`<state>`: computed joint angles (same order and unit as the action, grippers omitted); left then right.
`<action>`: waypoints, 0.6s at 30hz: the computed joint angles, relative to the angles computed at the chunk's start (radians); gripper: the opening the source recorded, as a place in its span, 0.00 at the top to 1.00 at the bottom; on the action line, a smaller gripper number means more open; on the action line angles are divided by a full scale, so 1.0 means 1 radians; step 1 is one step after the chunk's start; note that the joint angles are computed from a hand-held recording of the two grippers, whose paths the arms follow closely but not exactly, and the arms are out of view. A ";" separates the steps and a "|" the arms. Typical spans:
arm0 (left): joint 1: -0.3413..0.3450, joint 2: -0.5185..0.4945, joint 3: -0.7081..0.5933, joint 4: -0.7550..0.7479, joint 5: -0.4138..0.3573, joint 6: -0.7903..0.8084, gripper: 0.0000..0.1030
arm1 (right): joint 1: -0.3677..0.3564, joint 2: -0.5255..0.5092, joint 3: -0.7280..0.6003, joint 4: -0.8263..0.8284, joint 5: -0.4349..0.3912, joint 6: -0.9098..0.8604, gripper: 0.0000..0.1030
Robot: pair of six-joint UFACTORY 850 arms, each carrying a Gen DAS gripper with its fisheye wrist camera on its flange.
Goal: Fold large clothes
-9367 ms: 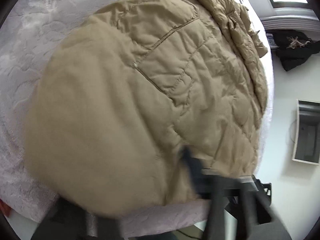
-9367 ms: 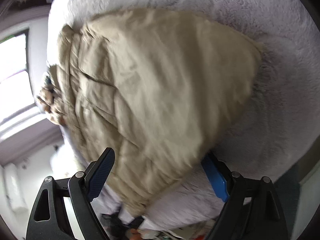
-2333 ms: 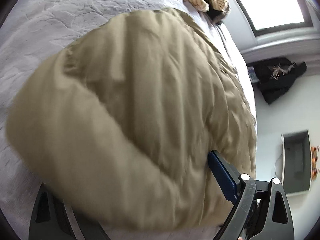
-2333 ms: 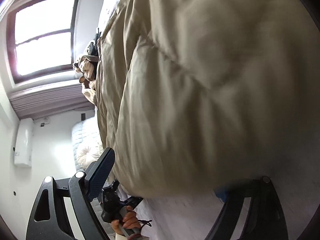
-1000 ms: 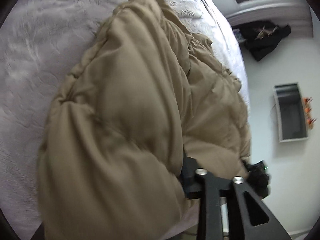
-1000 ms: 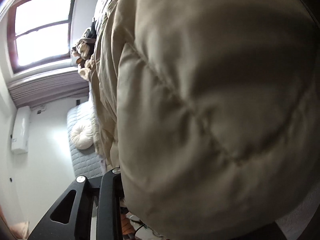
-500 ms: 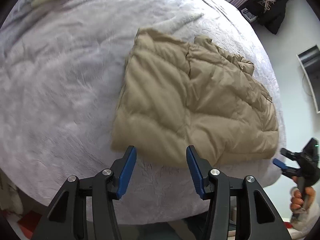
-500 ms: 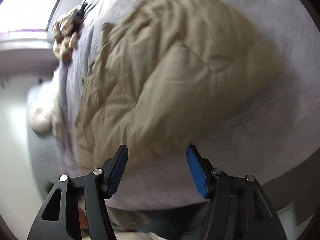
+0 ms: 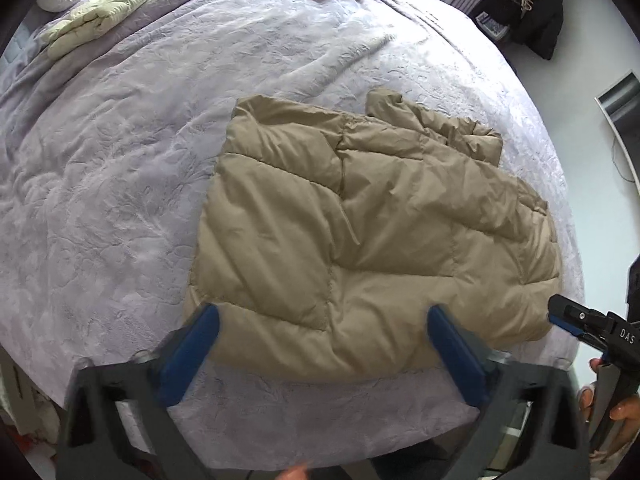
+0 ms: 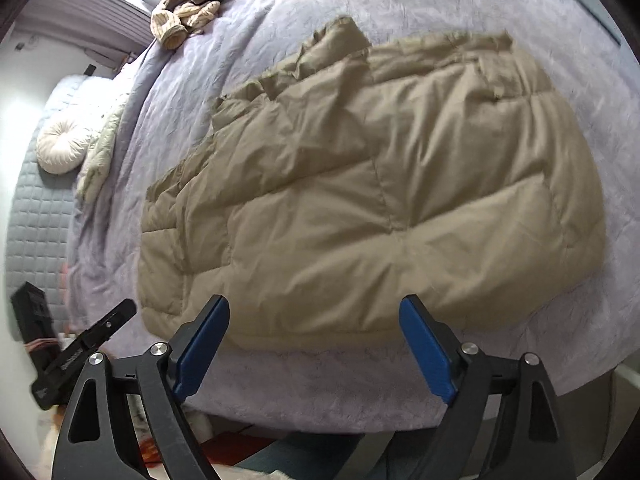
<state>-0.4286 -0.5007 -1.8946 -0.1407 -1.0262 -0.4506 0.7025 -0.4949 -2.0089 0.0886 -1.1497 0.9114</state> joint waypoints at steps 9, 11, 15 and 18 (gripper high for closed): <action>0.008 -0.027 -0.016 0.036 -0.048 -0.003 0.00 | 0.034 -0.156 -0.243 -0.059 -0.202 -0.014 0.13; 0.018 -0.030 -0.014 0.028 -0.048 0.002 0.00 | 0.028 -0.198 -0.298 -0.016 -0.249 -0.032 0.13; 0.028 -0.033 -0.010 0.035 -0.060 0.001 0.00 | 0.026 -0.219 -0.319 0.011 -0.263 -0.030 0.13; 0.044 -0.024 0.010 -0.018 -0.053 0.041 0.00 | 0.027 -0.248 -0.360 0.018 -0.284 -0.026 0.13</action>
